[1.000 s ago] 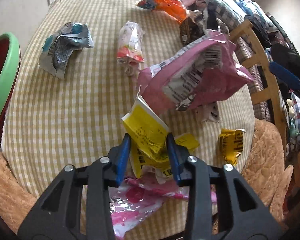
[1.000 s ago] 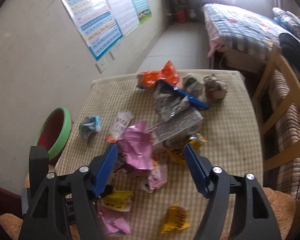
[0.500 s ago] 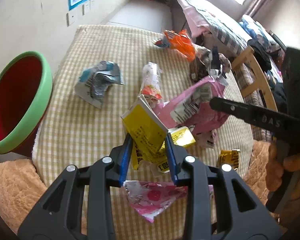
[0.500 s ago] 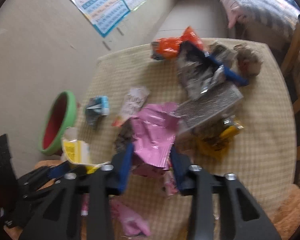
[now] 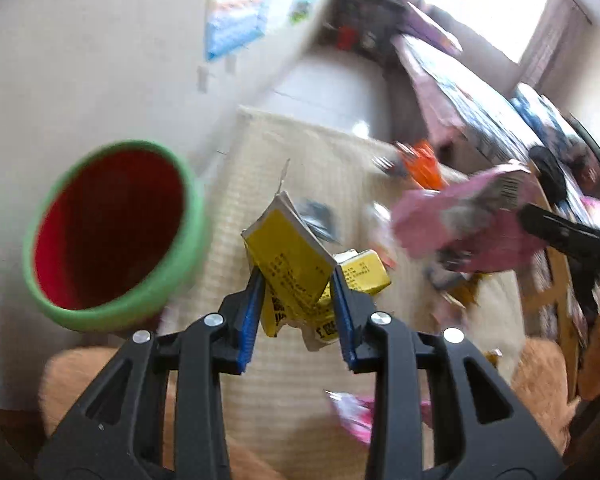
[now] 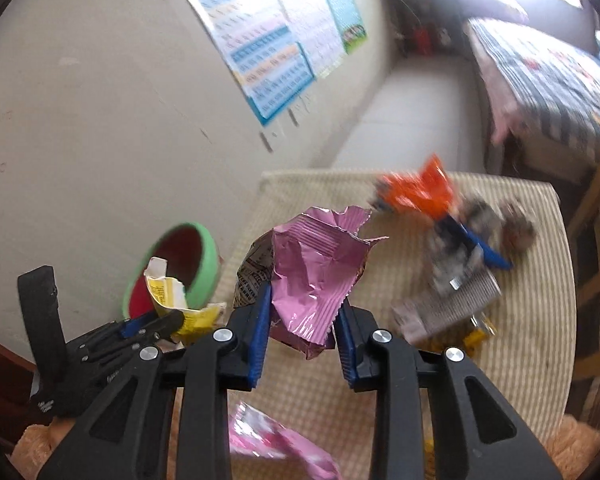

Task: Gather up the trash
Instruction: 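Carry both wrappers over the red bin and open both grippers to drop them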

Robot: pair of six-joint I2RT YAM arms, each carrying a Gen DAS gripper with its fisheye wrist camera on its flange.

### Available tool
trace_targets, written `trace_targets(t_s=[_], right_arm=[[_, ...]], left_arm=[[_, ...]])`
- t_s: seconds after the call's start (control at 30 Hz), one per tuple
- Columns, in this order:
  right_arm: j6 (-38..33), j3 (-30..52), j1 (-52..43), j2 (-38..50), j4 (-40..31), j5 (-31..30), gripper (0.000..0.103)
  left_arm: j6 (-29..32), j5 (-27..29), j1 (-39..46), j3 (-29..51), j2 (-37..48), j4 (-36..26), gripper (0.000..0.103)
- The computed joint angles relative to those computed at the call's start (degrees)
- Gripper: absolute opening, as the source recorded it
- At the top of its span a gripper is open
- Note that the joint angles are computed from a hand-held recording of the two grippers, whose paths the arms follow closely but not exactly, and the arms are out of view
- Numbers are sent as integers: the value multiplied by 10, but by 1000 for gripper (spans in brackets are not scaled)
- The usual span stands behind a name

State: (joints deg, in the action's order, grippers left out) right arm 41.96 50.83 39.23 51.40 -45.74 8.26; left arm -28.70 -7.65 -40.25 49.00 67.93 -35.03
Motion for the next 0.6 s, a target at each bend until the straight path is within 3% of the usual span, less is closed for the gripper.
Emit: trace_targets(t_s=[0.17,0.4,0.6], right_arm=[[-36,75,26,107,42,-2,29],[-92,194,75,294,94,-9,30],[-135,310,98,434,88,0,30]], left_arm=[[47,-25,117,-11,-39,-29,32],[123,-13,276,-22,-41,-27,32],[148,-6,320,-18,-4,-3,32]])
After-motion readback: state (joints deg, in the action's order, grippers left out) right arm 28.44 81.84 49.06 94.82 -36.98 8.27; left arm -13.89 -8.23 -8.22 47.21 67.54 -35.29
